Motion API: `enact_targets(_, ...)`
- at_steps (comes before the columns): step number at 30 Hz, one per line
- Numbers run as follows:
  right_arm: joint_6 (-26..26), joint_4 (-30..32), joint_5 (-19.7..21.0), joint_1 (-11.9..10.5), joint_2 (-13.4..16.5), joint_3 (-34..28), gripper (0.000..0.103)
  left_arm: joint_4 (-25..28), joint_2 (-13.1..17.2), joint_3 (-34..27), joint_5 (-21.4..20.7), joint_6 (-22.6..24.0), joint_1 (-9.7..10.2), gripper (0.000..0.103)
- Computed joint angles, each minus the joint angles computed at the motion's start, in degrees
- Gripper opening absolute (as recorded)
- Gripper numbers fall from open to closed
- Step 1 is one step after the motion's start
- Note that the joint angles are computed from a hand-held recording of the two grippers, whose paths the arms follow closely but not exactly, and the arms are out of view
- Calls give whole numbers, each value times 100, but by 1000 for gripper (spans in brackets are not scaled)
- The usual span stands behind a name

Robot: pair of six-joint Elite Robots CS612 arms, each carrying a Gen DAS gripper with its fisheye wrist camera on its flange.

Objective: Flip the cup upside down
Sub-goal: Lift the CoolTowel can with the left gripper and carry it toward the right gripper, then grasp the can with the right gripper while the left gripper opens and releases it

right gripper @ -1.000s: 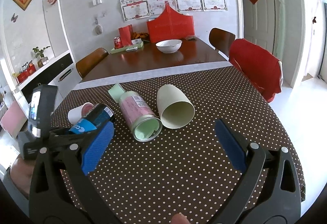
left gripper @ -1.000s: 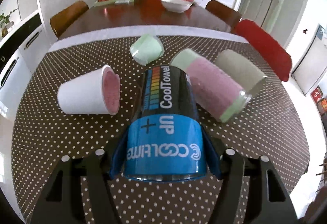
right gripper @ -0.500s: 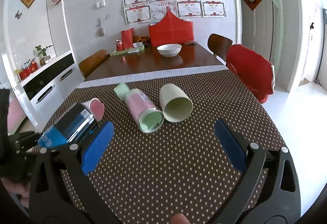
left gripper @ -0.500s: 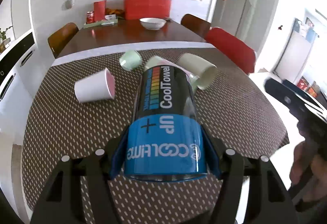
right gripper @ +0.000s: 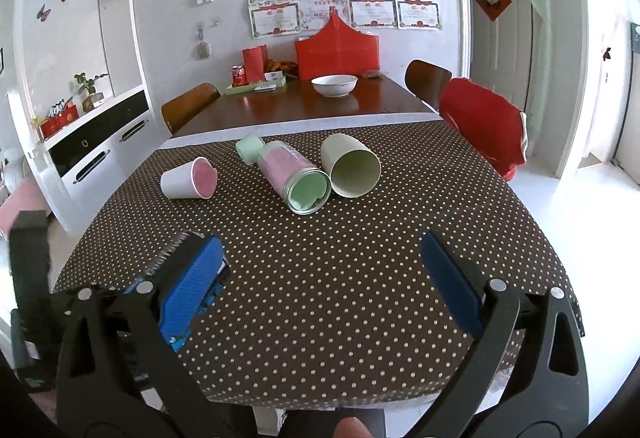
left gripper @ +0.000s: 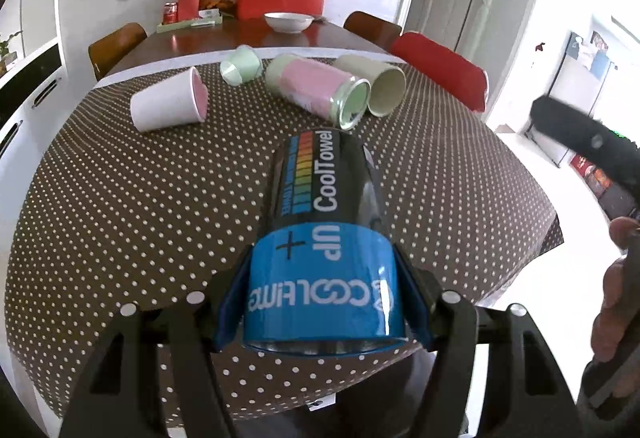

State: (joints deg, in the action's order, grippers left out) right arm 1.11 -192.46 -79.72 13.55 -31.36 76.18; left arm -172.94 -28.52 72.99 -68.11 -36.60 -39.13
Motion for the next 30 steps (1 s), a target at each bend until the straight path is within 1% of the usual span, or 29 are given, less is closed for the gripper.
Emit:
enact_targets(4, -25, -55, -51, 23, -21, 100, 97, 12, 90, -31, -152, -85, 16, 66)
enact_targets(6, -1, -47, -58, 23, -25, 117, 97, -69, 144, -61, -151, -100, 25, 66)
enact_targets(8, -8, -56, -79, 30, -33, 127, 97, -1, 174, -94, -116, -105, 33, 66)
enact_targets(10, -35, -76, -94, 34, -47, 151, 97, 148, 162, -113, 43, -213, 25, 72)
enact_targets(13, -26, -74, -73, 32, -54, 167, 97, 307, 117, -85, 175, -340, 27, 76)
enact_targets(16, -11, -59, -19, 33, -62, 194, 97, 512, 79, -83, 468, -209, -19, 78)
enact_targets(18, -8, -32, 33, 32, -61, 187, 97, 553, 61, -61, 591, -126, -38, 78)
enact_targets(24, 3, -26, 81, 51, -78, 183, 97, 420, -28, 94, 745, -160, -79, 82)
enact_targets(27, 37, -39, 98, 60, -87, 185, 97, 325, -101, 210, 859, -197, -104, 82)
enact_targets(30, 56, -54, 128, 71, -99, 190, 97, 224, -193, 360, 1123, -232, -149, 82)
